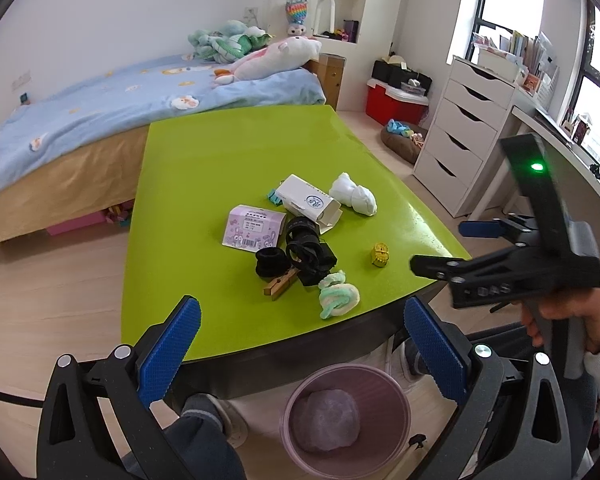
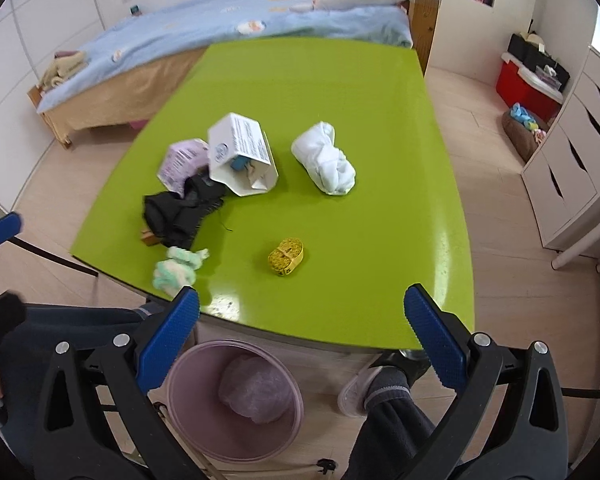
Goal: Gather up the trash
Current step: 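Grasp the yellow twine ball with the right gripper while the left gripper grasps the mint-green sock bundle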
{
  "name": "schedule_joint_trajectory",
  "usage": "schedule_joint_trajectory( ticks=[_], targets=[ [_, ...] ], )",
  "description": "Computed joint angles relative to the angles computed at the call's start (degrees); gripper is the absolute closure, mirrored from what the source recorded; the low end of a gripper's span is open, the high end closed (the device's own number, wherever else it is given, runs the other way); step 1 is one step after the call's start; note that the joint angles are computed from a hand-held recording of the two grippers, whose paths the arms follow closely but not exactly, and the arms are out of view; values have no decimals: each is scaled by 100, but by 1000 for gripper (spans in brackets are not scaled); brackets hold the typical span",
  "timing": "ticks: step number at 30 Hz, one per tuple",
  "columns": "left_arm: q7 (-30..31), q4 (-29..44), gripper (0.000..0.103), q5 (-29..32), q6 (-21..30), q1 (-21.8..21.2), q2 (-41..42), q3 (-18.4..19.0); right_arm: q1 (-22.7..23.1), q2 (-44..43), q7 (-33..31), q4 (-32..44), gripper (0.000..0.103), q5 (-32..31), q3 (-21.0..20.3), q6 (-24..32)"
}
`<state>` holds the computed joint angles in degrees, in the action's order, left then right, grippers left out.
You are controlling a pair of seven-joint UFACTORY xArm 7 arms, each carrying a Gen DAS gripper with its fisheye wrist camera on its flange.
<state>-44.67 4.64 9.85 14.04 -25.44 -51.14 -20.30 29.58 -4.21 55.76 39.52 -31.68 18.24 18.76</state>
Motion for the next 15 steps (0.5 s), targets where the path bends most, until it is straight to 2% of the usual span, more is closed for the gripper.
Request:
schedule_joint_trajectory(
  ticks=[5,10,13,15],
  targets=[
    [-11,-26,5,-12,19,11,66,31,107,736,-531,496,3,477,-201,94],
    [-20,-78,5,-26,30,0,81,69,294,1115,-575,733,4,600,-436,38],
    [-37,-95,5,-42,45,-6,82,82,393,1237,-641,844,28,646,-516,79],
    [-74,-104,5,-50,31,-2,108,64,437,1284,-706,872,30,697,-546,90]
  ],
)
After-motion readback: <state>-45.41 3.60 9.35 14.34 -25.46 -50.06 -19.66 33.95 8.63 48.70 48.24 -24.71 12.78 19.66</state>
